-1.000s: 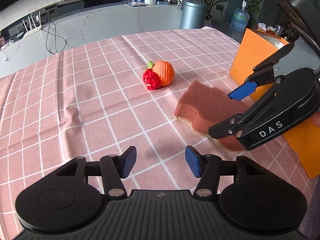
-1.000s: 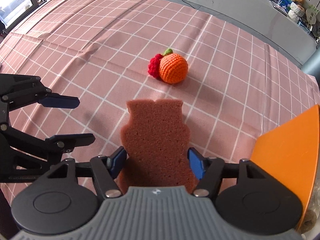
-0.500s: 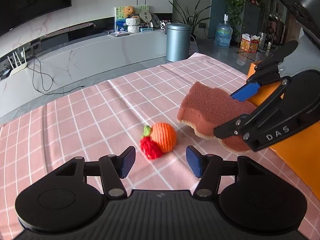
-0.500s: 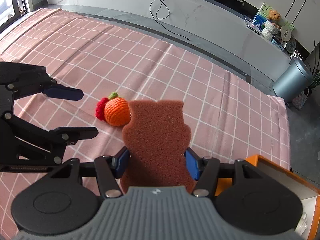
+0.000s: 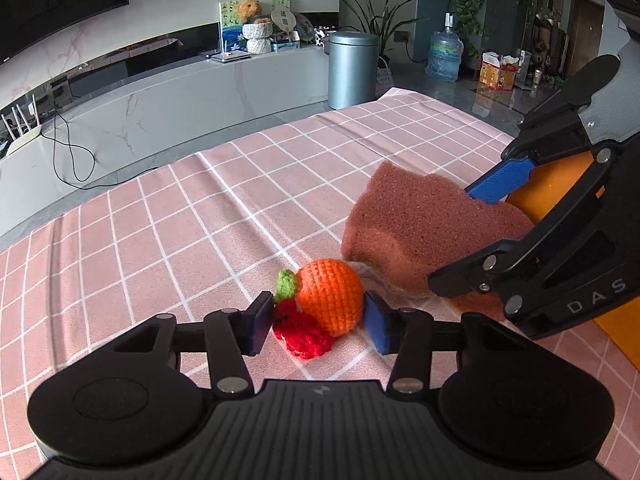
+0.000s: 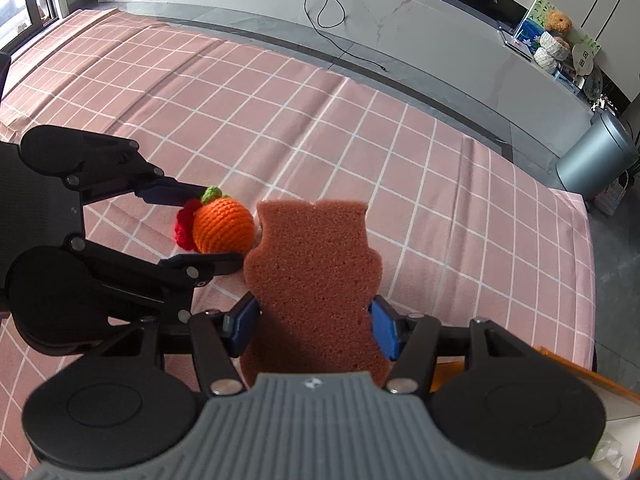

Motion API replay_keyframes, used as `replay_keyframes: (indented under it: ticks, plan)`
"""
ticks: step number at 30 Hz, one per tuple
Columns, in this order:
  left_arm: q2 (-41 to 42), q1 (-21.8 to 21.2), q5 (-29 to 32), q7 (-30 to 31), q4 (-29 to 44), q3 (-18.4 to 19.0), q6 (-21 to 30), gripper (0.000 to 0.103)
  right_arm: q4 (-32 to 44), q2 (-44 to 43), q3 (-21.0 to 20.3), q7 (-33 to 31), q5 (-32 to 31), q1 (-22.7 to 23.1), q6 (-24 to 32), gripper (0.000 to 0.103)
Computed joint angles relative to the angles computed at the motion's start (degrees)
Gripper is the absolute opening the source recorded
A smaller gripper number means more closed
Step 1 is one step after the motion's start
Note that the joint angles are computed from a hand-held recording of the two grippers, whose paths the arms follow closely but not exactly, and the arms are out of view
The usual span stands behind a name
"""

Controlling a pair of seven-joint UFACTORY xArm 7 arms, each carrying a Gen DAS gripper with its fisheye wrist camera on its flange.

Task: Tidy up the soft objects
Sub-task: 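Hold the pink sponge in the right tool while the left tool grasps the crocheted orange, then carry the pink sponge and crocheted orange with both tools over the box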

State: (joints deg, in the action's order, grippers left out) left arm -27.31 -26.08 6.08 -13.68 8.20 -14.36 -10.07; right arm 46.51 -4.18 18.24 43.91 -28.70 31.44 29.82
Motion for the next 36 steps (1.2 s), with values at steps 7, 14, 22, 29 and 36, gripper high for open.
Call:
replay_keyframes:
  ticks: [7,14,22,29,36]
  plan:
    - [-7.05,0.12,-1.39,-4.38,-2.09,-3.04,4.29,0.053,-0.85,-1.37,0.49,1.12,-0.57,0.30,-0.31,0.059]
    - [-26.00,-8.06,-2.78,-11.39,-6.99,-1.51,17.50,0.053,-5.42,-8.64,2.42,-0.44,3.36,1.35,-2.27,0.059]
    - [-46.77,-18.39,-2.86,-25.05,-6.61,-7.94,38.07,0.053,-12.63,-23.29,4.22,-5.06,14.53,5.21,-1.65,0.059]
    - [-49.61,-22.84,-2.10,-34.29,-0.55,-14.80,46.57,0.053,-19.13,-40.95,5.86,-3.90,23.16,9.13,3.68,0.059]
    - [-42.71,-22.77,-0.29,-36.58,5.07,-18.43,41.95,0.053,-22.81,-60.23,8.54,-0.77,26.38,11.48,17.68,0.059]
